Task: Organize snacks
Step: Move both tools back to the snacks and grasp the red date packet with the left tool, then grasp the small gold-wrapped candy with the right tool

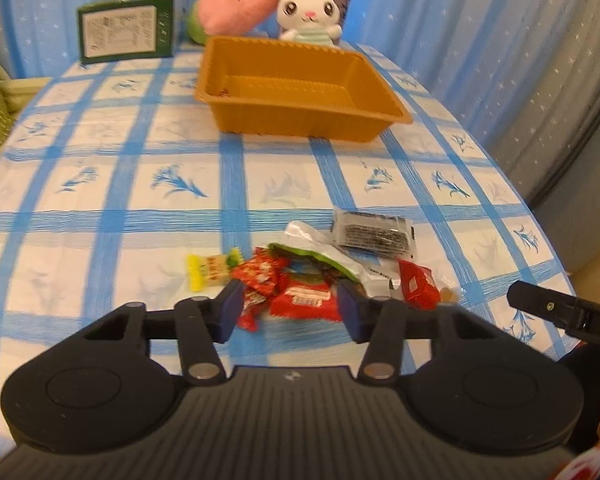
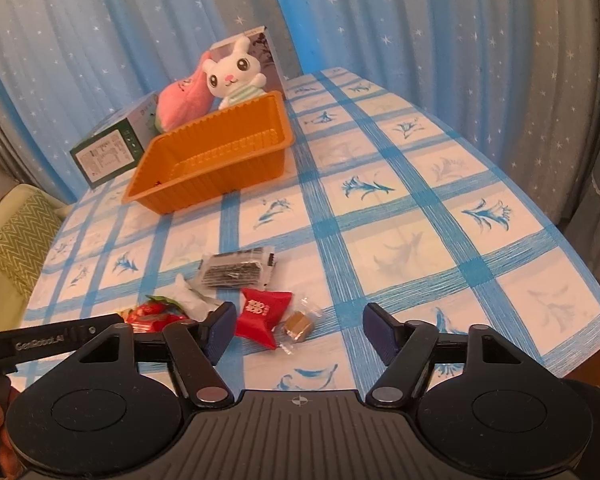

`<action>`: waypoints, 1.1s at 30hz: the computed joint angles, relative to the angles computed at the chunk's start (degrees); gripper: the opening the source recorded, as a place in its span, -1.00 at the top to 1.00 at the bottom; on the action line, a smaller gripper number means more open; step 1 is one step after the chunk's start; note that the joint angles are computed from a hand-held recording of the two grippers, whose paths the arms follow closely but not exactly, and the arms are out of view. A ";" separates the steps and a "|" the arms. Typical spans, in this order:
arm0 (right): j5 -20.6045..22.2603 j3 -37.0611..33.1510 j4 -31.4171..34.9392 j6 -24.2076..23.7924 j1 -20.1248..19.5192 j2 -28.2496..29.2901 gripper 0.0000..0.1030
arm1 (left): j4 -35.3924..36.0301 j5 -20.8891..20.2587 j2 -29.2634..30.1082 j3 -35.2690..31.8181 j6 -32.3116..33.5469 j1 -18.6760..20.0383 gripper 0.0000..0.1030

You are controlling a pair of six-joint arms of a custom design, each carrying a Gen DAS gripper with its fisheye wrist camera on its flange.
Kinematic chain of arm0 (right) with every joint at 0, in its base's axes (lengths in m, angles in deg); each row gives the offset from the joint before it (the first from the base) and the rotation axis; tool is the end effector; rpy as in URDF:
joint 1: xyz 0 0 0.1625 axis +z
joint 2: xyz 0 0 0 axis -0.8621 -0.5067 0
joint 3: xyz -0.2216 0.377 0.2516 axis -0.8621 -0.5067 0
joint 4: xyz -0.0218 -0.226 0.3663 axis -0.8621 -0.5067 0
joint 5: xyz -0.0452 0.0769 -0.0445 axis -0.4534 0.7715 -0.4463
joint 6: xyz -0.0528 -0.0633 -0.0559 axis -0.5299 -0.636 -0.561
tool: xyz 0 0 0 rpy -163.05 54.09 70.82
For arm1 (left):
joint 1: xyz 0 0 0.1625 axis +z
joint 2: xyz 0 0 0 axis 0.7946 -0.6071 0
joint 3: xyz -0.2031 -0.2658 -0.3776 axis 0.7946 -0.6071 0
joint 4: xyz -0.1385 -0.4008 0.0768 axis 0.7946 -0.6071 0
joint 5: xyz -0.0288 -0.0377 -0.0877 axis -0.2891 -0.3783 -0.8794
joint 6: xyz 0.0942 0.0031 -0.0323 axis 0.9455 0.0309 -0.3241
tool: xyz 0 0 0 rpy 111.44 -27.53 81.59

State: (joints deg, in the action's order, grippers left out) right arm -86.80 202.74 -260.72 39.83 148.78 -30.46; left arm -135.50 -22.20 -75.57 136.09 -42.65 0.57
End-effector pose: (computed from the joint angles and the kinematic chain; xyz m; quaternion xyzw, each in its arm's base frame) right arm 0.0672 -0.6001 0.3127 -0.1292 -0.8213 0.4767 0.2855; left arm -0.3582 -0.7711 0.0149 0.3482 0.9055 -0.1634 0.1793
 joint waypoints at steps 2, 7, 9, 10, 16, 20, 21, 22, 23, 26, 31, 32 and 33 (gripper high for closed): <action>0.32 -0.38 0.91 0.61 -0.63 0.09 -0.28 | 1.44 -0.39 1.47 -2.07 0.53 0.24 0.28; 0.94 -1.25 2.31 1.61 -1.76 0.41 -0.27 | 4.31 0.19 4.40 -5.83 2.60 0.62 0.45; 1.19 -1.50 2.85 1.98 -2.11 0.52 -0.27 | 4.98 0.69 4.77 -5.95 2.98 0.69 0.46; 1.29 -1.63 3.02 2.14 -2.20 0.62 -0.27 | 5.04 1.03 4.75 -5.67 3.20 0.68 0.46; 1.88 -2.25 4.59 2.93 -2.76 1.13 -0.27 | 4.93 1.04 3.66 -2.95 3.51 0.82 0.46; 2.20 -2.60 5.24 3.04 -2.98 1.51 -0.27 | 4.09 1.15 3.28 -1.62 4.30 0.71 0.49; 2.26 -2.67 5.47 3.06 -3.02 1.60 -0.27 | 3.85 1.23 3.27 -1.47 4.35 0.69 0.49; 2.32 -2.71 5.65 3.06 -3.05 1.69 -0.27 | 3.38 1.39 3.26 -1.22 4.60 0.60 0.50; 2.38 -2.78 5.77 2.97 -3.10 1.81 -0.27 | 2.99 1.54 3.30 -1.07 4.91 0.53 0.51; 2.53 -2.83 5.99 2.53 -3.18 2.08 -0.26 | 1.37 1.67 3.12 -0.25 5.74 0.33 0.55; 3.33 -3.20 6.85 2.56 -3.52 2.51 0.00 | -0.53 1.02 2.39 1.00 5.50 0.14 0.57; 3.40 -3.39 6.88 2.43 -3.56 2.72 0.03 | -0.86 0.86 2.22 1.23 5.33 0.11 0.57; 3.39 -3.61 6.86 2.25 -3.59 2.95 0.04 | -1.18 0.63 2.03 1.45 5.18 0.11 0.57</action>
State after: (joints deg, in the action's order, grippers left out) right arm -83.41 199.13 -253.87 42.08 145.19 -27.50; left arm -136.68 -21.57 -73.54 137.53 -37.47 0.67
